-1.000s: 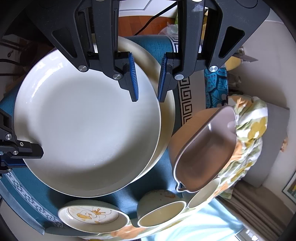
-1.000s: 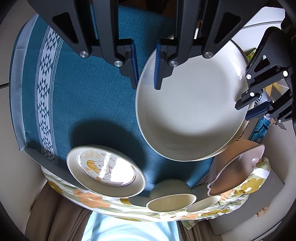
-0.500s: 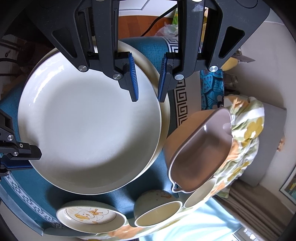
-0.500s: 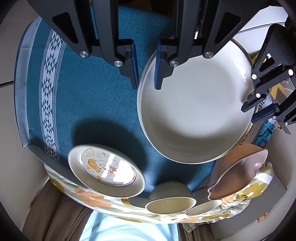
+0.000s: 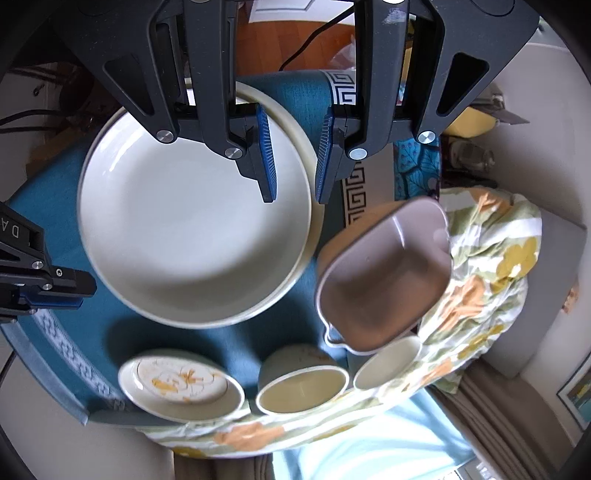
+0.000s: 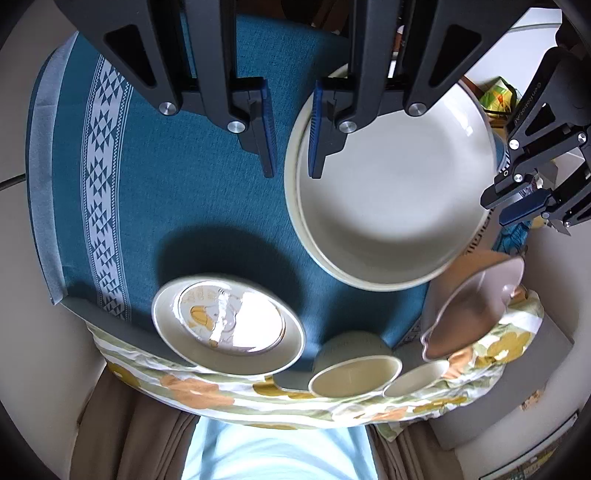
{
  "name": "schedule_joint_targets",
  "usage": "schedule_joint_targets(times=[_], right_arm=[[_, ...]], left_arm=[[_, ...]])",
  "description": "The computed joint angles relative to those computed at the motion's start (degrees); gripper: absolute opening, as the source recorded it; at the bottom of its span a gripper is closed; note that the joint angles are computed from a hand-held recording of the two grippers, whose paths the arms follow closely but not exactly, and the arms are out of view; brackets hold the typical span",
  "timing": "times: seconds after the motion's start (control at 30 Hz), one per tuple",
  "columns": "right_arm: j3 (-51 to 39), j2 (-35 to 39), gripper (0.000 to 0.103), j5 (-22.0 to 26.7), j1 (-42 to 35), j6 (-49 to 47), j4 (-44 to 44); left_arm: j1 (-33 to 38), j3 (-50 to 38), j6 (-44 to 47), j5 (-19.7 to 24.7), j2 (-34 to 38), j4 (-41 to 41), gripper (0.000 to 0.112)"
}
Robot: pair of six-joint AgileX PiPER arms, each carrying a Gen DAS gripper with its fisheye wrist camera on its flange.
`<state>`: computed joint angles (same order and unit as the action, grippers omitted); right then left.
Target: Organize plates and bowls
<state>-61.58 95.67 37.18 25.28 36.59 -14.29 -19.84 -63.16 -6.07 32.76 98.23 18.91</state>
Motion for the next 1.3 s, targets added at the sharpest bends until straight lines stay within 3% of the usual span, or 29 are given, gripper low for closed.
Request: schedule_joint_targets(times=[0.13, 0.2, 0.23, 0.27, 0.33, 0.37, 0.4, 0.47, 0.53, 0.63, 0.7, 0.9, 1.03, 1.13, 1.2, 1.27, 1.3], right_arm=[[0.31, -6.21, 0.016, 0.28, -3.13, -1.52, 1.42], [0.20, -9.37, 0.041, 0.73, -4.76, -1.97, 1.46], [0.28, -11.03, 0.077, 0.63, -5.41, -1.76, 1.19], [0.82, -12.87, 0.098, -0.06, -6.04, -0.86, 0.39], [1.98, -16.57, 0.099, -1.87, -6.86, 2.14, -2.60], [1.67, -17.46, 0.099, -1.77, -7.27, 2.59, -3.31], [1.21, -18.19, 0.099, -0.95, -7.40, 3.42, -4.37], [0.95, -19.54, 0.099, -0.06, -7.62, 5.27, -6.61], [1.99, -21.01, 0.099, -1.65, -8.75, 4.37, -6.09], [1.28, -20.47, 0.099, -3.29, -13.62, -5.61, 0.40], [-3.21, -17.08, 0.099, -0.32, -18.08, -16.50, 6.64], [-17.56, -2.44, 0.099, 5.51, -32.12, -47.40, 28.96], [-30.54, 12.23, 0.099, 13.61, -37.05, -60.10, 37.26], [-39.70, 22.60, 0.099, 19.64, -39.15, -65.55, 41.42], [-45.48, 28.83, 0.090, 22.83, -39.79, -68.13, 43.17], [-51.95, 34.85, 0.068, 26.85, -39.84, -68.50, 43.18], [-54.84, 37.42, 0.064, 28.70, -40.00, -68.53, 43.41]], left_arm=[[2.64, -3.84, 9.34, -0.22, -4.54, -11.79, 0.019], [3.44, -6.70, 12.86, -0.31, -5.20, -16.35, 0.020], [3.82, -8.61, 15.31, 0.25, -4.80, -19.24, 0.020], [4.22, -10.75, 17.47, 1.22, -4.01, -21.98, 0.022], [4.65, -14.99, 20.16, 3.26, -1.80, -25.79, 0.043], [4.71, -16.74, 20.42, 3.78, -0.78, -26.65, 0.082], [4.72, -17.22, 20.90, 2.71, -0.46, -27.99, 0.102], [5.08, -17.98, 24.42, 0.77, -0.29, -32.35, 0.103], [4.61, -23.00, 25.86, 4.73, 2.71, -34.03, 0.103], [3.24, -30.57, 21.44, 10.39, 7.91, -31.83, 0.103], [2.91, -35.57, 19.40, 14.25, 11.73, -32.61, 0.103], [0.92, -44.99, 6.87, 19.10, 20.61, -30.47, 0.103], [-0.62, -51.84, -2.45, 21.70, 27.78, -28.96, 0.102], [-1.23, -59.50, -8.00, 24.74, 34.99, -28.82, 0.092], [-1.33, -64.13, -10.17, 26.79, 39.54, -30.03, 0.077], [-1.66, -68.56, -12.23, 28.56, 43.75, -30.46, 0.070], [-1.90, -70.90, -13.36, 29.58, 45.77, -30.35, 0.062]])
